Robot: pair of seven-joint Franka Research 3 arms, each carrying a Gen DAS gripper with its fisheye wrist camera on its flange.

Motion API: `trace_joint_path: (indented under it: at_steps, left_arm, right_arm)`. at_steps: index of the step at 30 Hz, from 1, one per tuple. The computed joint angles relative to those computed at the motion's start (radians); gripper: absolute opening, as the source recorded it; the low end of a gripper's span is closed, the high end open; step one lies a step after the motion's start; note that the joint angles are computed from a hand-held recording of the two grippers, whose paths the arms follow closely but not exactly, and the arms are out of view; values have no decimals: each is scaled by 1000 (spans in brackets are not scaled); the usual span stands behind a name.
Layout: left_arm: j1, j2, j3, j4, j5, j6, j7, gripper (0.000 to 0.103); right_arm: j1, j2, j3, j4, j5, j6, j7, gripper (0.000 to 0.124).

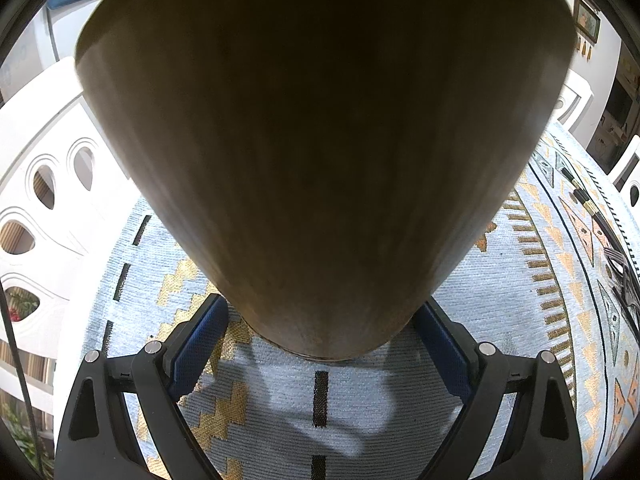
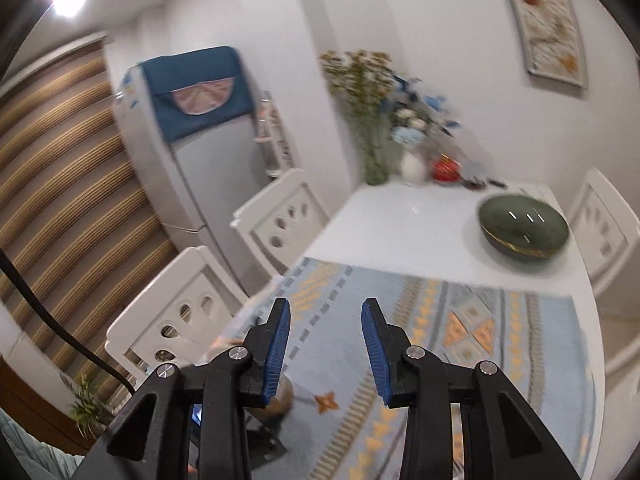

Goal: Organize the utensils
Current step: 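Move the open right gripper back down to the utensil pile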

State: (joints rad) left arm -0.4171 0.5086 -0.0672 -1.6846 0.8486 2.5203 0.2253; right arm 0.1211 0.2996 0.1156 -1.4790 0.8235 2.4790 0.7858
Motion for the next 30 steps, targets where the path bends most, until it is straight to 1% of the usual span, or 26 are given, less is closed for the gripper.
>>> trace_joint_path:
  at_steps: [3,6,10,13,15,17,21,24,30]
  left_arm:
    - [0,0,0,0,0,0,0,94]
    - [0,0,0,0,0,0,0,94]
    - [0,0,0,0,0,0,1,95]
    - [-1,0,0,0,-1,-1,1,95]
    - [-1,-1,0,-1,-1,0,0,95]
    - [0,0,0,1,-1,0,1,95]
    - [0,0,0,1,-1,0,2,95]
    - [0,0,0,1,-1,0,3,95]
    - [0,0,0,1,-2,0,4,95]
  right_arm:
    - [-10,-22,-29,-45,-30,19,56,36]
    - [-34,-28,-46,-64,-29,15,104,36]
    - [-56,-8,-70,-52,-77,-7,187,36]
    - [-65,40,-90,-10,-157,-64,283,36]
    - [-72,93,-99,46,-217,-144,353,36]
    - [-82,135,-101,78,-272,-230,383,36]
    - [-83,163,-103,71,-363,-323,384,34]
    - [-81,155,-103,29,-399,-357,367,32]
    - [-44,152,-120,-24,-500,-367,377,25]
